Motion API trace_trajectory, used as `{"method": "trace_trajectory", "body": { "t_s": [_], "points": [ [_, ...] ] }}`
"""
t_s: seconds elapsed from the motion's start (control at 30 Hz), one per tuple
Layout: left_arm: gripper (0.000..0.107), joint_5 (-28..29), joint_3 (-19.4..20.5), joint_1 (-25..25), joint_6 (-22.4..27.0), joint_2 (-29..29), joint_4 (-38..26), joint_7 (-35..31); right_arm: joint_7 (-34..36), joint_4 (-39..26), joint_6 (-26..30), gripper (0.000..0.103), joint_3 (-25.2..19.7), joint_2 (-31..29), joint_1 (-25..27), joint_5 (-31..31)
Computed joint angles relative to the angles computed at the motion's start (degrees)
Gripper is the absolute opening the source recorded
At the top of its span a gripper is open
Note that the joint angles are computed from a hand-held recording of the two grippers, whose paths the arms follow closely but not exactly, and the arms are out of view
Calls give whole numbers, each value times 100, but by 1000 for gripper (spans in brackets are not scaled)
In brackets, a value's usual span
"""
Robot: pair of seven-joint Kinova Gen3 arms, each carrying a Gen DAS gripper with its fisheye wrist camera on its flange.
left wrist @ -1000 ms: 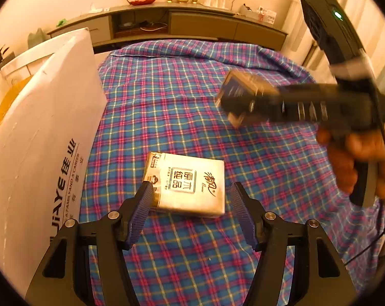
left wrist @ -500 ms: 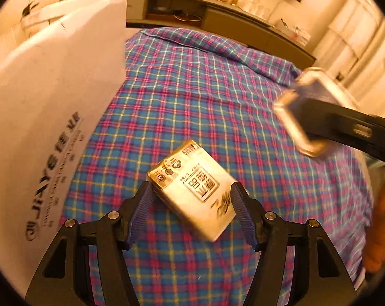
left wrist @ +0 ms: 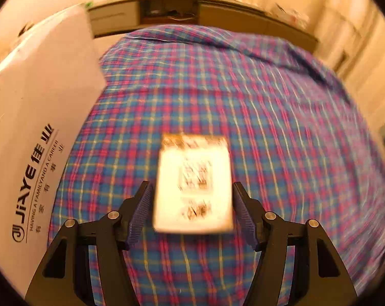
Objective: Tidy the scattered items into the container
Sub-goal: 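Lift and carry the gold tin and tissue pack over the white box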
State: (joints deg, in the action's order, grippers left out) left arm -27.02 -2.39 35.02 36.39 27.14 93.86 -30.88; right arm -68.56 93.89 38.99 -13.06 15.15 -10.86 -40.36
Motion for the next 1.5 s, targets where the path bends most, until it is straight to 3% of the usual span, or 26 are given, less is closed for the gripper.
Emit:
{"method": "trace_trajectory", "body": {
  "t_s": [0.1,0.2,0.47,0.67,0.83,1.0,1.27,1.5],
  "points": [
    [66,-361,-129,207,-133,15,114,127,85,-18,-4,65,-31,23,43,-116],
    [54,-222,-56,-25,-433,-108,278,15,106,-117,-52,65,-54,80,-42,-68],
    [54,69,-86,-186,-988,-748,802,-8,-202,-228,-330,65,-63,133,-374,462],
    [54,-436,-78,-75,-1157,-1418,1208,429,-509,-119,-681,65,-93,-22,-673,953],
    [54,-1186,27,-59,-1203,-2160,1657,1128,-675,14,-966,65,-176,-281,-908,1204],
    [54,-1614,201,-423,-1261,-2947,2143,1652,-769,75,-1215,65,-302,-508,-1176,1249],
    [54,-1166,227,-1084,-1396,-3857,2733,1190,-1630,-99,-1527,65,-294,-580,-1951,2034],
    [54,-641,110,-1579,-1591,-4283,3061,606,-2422,-675,-1401,65,-209,-337,-2644,2990]
  ]
}}
